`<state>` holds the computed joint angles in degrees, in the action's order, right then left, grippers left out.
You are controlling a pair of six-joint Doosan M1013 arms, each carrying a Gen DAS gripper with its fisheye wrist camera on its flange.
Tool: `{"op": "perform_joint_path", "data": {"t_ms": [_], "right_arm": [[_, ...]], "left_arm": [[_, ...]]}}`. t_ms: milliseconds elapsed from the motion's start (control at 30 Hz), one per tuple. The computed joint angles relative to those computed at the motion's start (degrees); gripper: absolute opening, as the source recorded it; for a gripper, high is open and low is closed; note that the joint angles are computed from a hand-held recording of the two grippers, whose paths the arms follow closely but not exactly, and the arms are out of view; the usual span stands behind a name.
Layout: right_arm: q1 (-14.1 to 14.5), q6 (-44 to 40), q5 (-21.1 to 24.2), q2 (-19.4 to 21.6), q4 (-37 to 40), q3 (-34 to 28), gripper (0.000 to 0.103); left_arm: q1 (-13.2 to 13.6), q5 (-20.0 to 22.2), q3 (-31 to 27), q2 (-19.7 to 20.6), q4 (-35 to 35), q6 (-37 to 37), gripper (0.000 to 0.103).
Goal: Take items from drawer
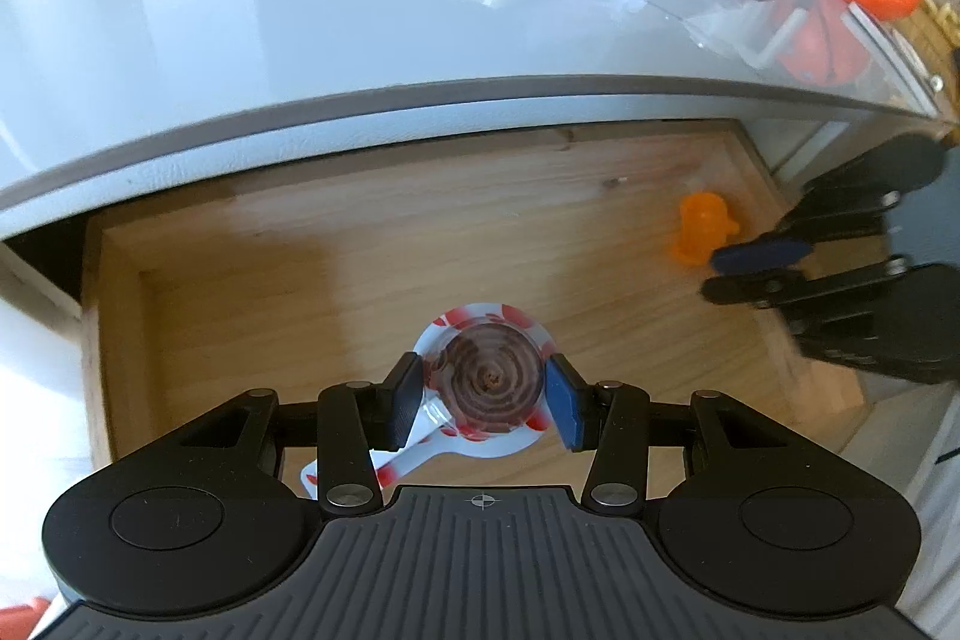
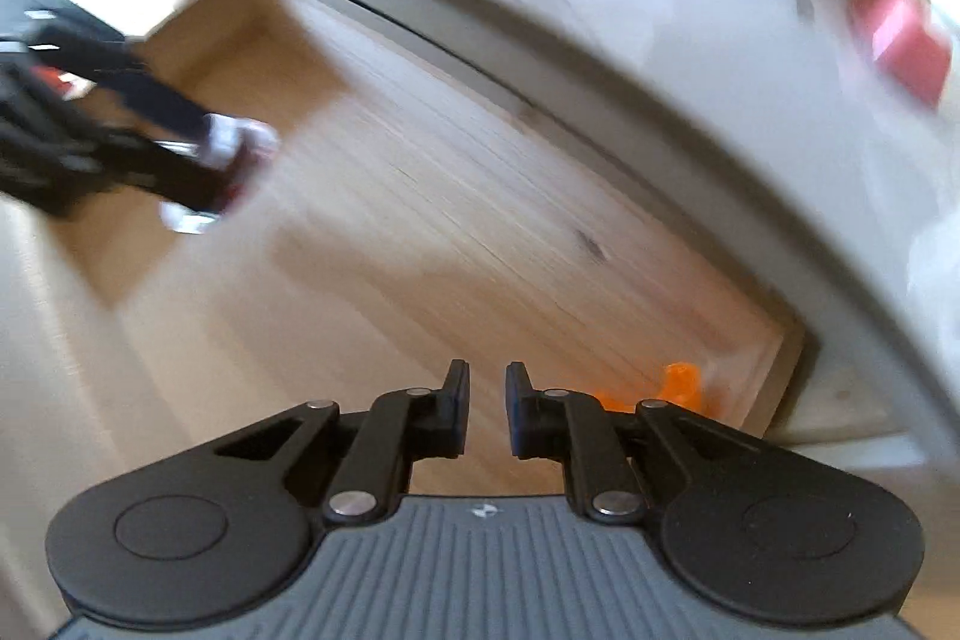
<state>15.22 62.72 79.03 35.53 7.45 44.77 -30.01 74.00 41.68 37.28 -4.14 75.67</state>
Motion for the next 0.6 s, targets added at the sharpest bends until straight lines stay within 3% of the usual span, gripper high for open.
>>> {"op": "perform_joint_path", "data": {"t_ms": [233, 333, 367, 600], "right_arm": [[-2.1, 2.9, -2.8, -2.2, 2.4, 3.1, 0.015], [-2.6, 4.9, -2.5, -2.1, 1.0, 3.4, 0.054], [-2.5, 4.9, -3.5, -2.5, 0.2, 4.1, 0.058], [-1.5, 2.8, -1.3, -0.7, -2.5, 2.9, 0.058]], "left_arm": [[-0.2, 0.8, -0.1, 0.1, 1.7, -2.3, 0.049], [0.1, 0.9, -0.1, 0.2, 0.8, -2.8, 0.049], [0.2, 0.8, 0.0, 0.2, 0.5, -2.7, 0.049], [0.2, -1.7, 1.8, -0.9, 0.3, -2.1, 0.049]]}}
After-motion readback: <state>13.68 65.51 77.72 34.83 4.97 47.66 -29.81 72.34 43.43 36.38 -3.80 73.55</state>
